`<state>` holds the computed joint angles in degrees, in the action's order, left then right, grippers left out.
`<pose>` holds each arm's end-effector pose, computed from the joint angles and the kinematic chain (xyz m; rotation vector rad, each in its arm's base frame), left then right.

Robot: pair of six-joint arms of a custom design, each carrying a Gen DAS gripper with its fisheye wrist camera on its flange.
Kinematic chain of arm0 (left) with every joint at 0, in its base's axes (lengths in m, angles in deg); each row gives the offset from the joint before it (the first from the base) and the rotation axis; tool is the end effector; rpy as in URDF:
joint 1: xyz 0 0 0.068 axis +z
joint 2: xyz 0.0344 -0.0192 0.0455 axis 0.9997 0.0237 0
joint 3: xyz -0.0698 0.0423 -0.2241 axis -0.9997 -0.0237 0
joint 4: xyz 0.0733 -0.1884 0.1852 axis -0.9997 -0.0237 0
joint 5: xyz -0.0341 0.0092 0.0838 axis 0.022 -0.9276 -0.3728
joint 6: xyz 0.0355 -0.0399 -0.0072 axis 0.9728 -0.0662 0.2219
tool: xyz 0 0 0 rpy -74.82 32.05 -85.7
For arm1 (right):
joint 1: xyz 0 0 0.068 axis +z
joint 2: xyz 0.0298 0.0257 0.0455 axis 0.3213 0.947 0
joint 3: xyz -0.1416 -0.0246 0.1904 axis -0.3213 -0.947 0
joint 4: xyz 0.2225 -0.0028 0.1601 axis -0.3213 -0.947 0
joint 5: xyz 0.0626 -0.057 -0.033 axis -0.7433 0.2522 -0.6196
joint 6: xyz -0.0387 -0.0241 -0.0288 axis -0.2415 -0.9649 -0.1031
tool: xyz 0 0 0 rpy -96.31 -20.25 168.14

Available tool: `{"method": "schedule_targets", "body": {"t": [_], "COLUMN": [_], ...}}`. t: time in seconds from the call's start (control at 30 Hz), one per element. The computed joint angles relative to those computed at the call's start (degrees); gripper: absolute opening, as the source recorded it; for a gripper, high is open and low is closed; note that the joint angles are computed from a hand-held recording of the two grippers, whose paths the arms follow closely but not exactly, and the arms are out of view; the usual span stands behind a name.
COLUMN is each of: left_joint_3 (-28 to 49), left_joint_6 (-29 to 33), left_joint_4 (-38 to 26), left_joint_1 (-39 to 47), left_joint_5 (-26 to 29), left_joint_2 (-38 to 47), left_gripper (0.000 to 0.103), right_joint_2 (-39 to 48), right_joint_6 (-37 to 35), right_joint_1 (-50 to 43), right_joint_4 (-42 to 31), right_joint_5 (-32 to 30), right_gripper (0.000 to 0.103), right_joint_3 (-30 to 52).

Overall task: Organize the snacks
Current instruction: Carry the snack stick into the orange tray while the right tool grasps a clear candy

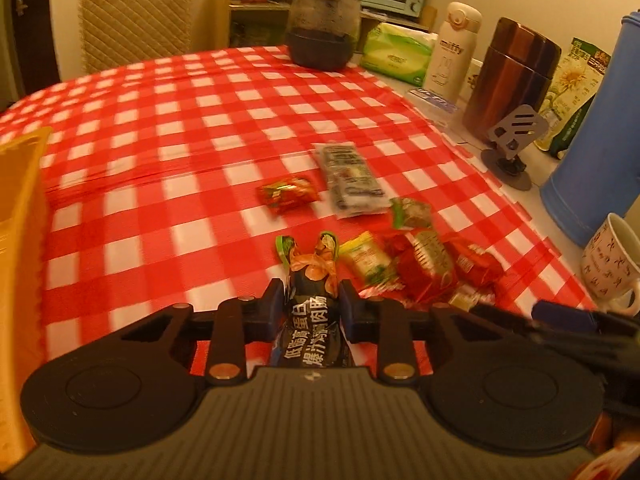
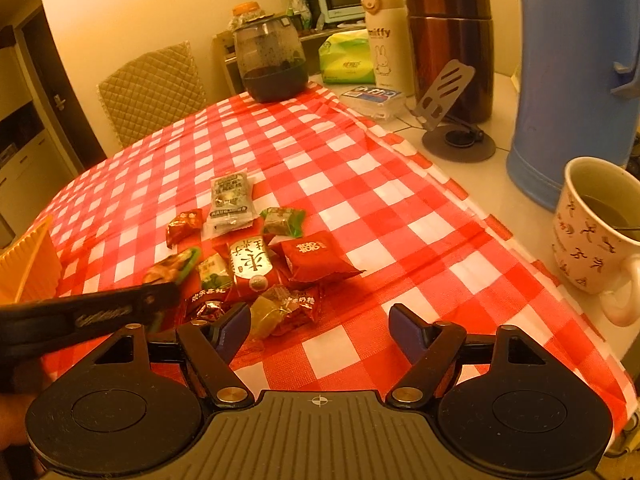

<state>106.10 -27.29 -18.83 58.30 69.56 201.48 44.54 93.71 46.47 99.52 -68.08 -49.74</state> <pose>0.3347 -0.1911 0.0206 0.2260 2.3731 -0.2581 0.2537 0.1235 0.0361 0.2644 2.3469 0.2346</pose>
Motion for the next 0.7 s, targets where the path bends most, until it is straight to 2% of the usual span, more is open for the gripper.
{"method": "schedule_targets", "body": {"t": [0.07, 0.23, 0.37, 0.5, 0.7], "left_joint_3": [-3.67, -11.82, -15.92, -17.59, -17.57], "left_joint_6": [-0.64, -2.53, -2.64, -2.4, -2.46], "left_joint_4": [1.39, 3.94, 4.86, 6.81, 7.47], "left_joint_1": [-0.4, -1.76, -2.77, -2.56, -2.86], "left_joint_5": [-1.82, -5.26, -6.86, -6.31, -6.56], "left_joint_2": [-2.33, -7.46, -9.55, -9.45, -8.78], "left_gripper": [0.026, 0.026, 0.026, 0.026, 0.027], "right_joint_2": [1.28, 1.73, 1.47, 4.4, 8.2], "right_joint_6": [-0.53, -3.55, -4.75, -4.03, -4.67], "right_joint_1": [-0.06, 2.54, 5.21, 5.73, 5.27], "right_joint_4": [0.08, 0.33, 1.01, 0.49, -0.22], "right_joint_5": [-0.59, 2.14, 3.86, 0.86, 2.73], "right_gripper": [0.063, 0.059, 0.048, 0.047, 0.047], "right_joint_3": [0.98, 1.76, 1.33, 3.83, 8.36]}}
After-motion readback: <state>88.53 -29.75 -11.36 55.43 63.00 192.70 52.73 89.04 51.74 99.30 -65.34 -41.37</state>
